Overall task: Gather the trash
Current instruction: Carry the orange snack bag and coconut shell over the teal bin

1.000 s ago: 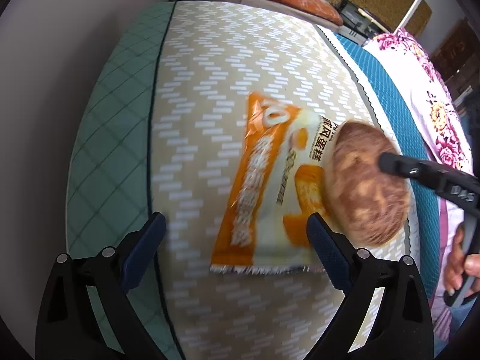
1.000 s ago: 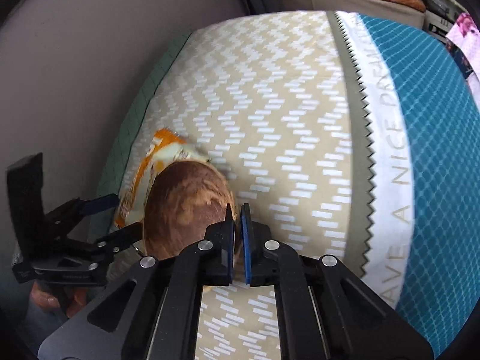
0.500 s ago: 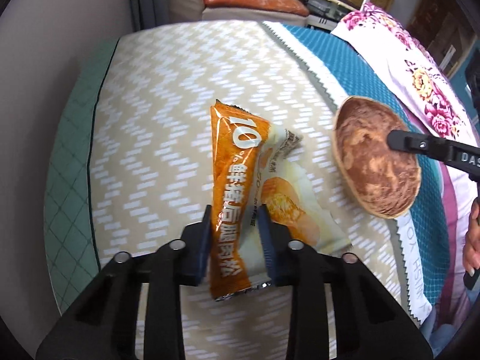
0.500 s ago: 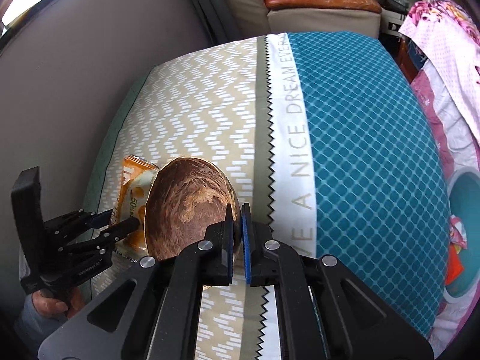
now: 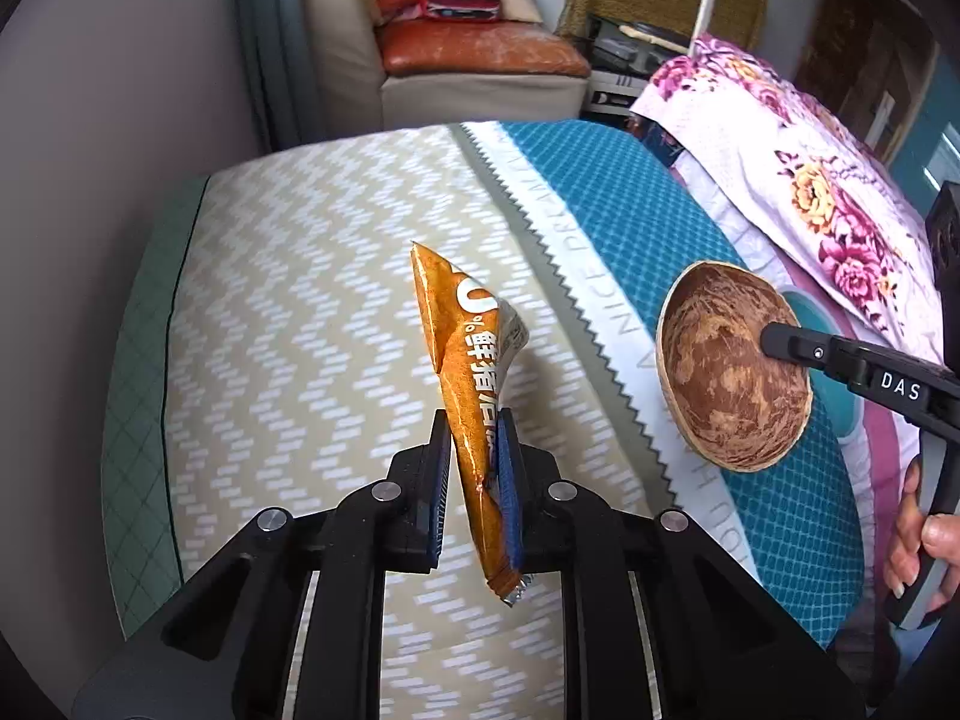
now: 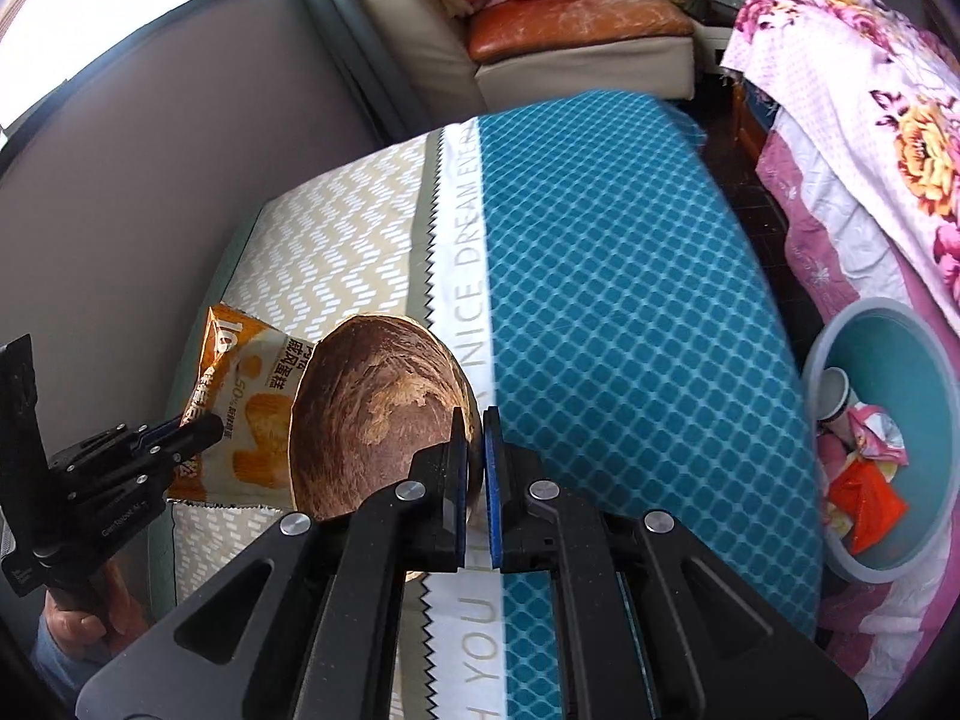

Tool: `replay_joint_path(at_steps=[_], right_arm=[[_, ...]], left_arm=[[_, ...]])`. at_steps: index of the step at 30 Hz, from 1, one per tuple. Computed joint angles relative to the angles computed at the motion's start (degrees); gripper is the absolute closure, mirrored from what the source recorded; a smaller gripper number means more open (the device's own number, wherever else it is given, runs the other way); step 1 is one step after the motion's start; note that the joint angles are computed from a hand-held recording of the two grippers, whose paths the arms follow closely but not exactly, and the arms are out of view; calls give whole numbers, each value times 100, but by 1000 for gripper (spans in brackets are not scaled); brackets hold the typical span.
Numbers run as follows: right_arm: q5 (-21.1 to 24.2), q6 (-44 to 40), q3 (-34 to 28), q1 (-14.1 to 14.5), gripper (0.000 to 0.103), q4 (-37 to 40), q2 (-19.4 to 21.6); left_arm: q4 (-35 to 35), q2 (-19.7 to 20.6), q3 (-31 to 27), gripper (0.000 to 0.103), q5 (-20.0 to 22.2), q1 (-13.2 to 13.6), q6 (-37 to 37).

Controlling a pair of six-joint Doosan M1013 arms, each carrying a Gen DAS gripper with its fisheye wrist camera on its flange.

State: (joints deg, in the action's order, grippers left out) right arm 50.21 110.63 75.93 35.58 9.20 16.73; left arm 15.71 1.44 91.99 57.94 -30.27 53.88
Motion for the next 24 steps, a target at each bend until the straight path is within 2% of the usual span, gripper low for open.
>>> replay_joint_path(at_steps=[15,24], right_arm=[[-817,557,845,-615,98,-244,-665],[-1064,1095,1342,-1075,98,-538,-1069]], left_arm=[[43,780,-1057,87,143,-610,356],[-268,1384,-1840,87,263,-927,814]])
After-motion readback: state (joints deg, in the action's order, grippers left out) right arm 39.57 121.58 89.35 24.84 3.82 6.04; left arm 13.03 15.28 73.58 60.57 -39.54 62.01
